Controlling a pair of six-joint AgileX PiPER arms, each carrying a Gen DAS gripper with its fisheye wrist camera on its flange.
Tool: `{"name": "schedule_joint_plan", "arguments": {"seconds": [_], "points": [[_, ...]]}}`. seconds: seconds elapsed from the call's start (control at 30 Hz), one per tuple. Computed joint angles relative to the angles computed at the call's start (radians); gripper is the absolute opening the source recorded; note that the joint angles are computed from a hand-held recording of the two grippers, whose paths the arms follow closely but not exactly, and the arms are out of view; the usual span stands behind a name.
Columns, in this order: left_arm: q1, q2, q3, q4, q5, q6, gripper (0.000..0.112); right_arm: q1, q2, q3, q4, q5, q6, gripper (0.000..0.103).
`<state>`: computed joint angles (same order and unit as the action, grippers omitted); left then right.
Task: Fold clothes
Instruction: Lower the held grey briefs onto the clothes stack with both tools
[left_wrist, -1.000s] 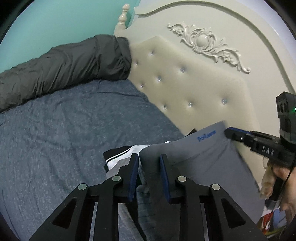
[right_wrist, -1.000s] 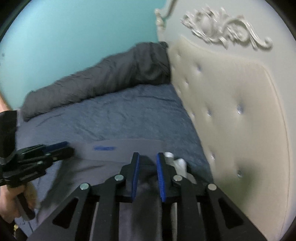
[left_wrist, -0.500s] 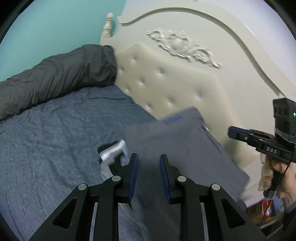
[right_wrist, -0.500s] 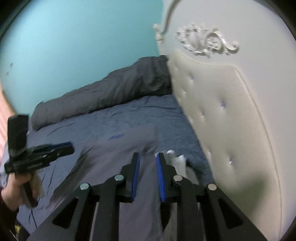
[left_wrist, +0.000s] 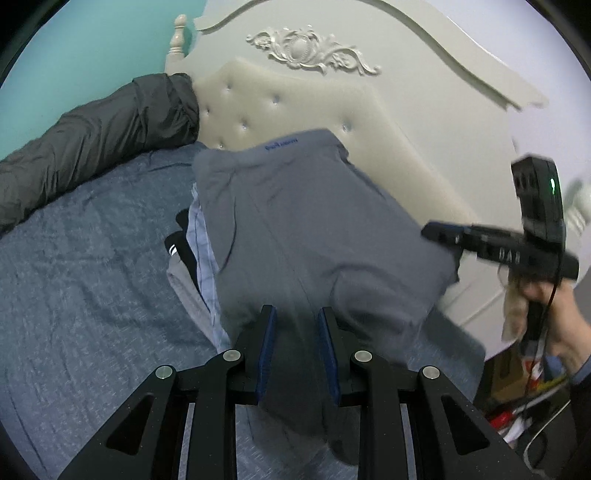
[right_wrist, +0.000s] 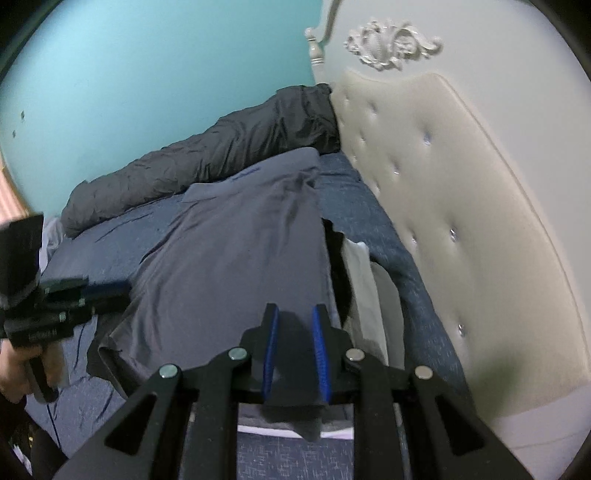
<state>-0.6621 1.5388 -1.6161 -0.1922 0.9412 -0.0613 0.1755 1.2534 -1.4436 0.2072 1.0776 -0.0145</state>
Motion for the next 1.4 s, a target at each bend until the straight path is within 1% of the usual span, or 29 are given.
{"name": "schedule_joint_plan", "arguments": {"seconds": [0.03,0.13,0.23,0.33,0.37,0.43,0.53,0.57,0.67,0.83,1.03,1.13,1.2,1.27,1.3,1.4], "points": [[-0.009,-0.013,0.014,0.015,-0.005,0.001,0.026,-0.001,-0.004,0.004,-0.009,0.000,0.012,0.018],[-0.029,-0.048,0.049,0.050,-0.015,0.000,0.026,0.036,-0.021,0.004,-0.097,0.009,0.077,0.018],[-0.033,-0.071,0.067,0.053,-0.013,0.003,0.026,0.034,-0.043,0.011,-0.106,0.004,0.114,0.018],[-0.034,-0.105,0.092,0.060,-0.012,-0.012,0.026,0.033,-0.098,0.038,-0.048,-0.030,0.120,0.018],[-0.033,-0.116,0.101,0.062,-0.012,-0.019,0.026,0.061,-0.116,0.043,-0.055,-0.035,0.133,0.018],[-0.029,-0.146,0.122,0.066,-0.011,-0.043,0.026,0.165,-0.132,0.036,-0.112,-0.036,0.192,0.018],[-0.010,-0.185,0.150,0.053,-0.003,-0.059,0.026,0.271,-0.130,0.033,-0.124,-0.027,0.266,0.022],[-0.002,-0.198,0.160,0.048,0.000,-0.061,0.026,0.302,-0.130,0.037,-0.125,-0.033,0.295,0.024],[0.018,-0.232,0.183,0.033,0.013,-0.064,0.026,0.398,-0.125,0.047,-0.161,-0.058,0.389,0.026],[0.038,-0.281,0.212,0.004,0.031,-0.047,0.027,0.501,-0.081,0.025,-0.246,-0.068,0.491,0.027],[0.055,-0.311,0.225,-0.026,0.046,-0.035,0.027,0.603,-0.013,-0.034,-0.368,-0.008,0.540,0.027],[0.067,-0.323,0.232,-0.044,0.049,-0.024,0.027,0.619,0.014,-0.041,-0.398,0.011,0.537,0.027],[0.073,-0.330,0.237,-0.054,0.051,-0.017,0.027,0.624,0.022,-0.038,-0.409,0.013,0.527,0.023],[0.078,-0.333,0.241,-0.061,0.052,-0.011,0.027,0.637,0.025,-0.035,-0.430,0.017,0.525,0.007],[0.080,-0.334,0.242,-0.065,0.052,-0.008,0.027,0.652,0.025,-0.035,-0.452,0.021,0.528,0.003],[0.086,-0.335,0.246,-0.077,0.052,0.001,0.027,0.675,0.015,-0.027,-0.474,0.025,0.524,0.000]]}}
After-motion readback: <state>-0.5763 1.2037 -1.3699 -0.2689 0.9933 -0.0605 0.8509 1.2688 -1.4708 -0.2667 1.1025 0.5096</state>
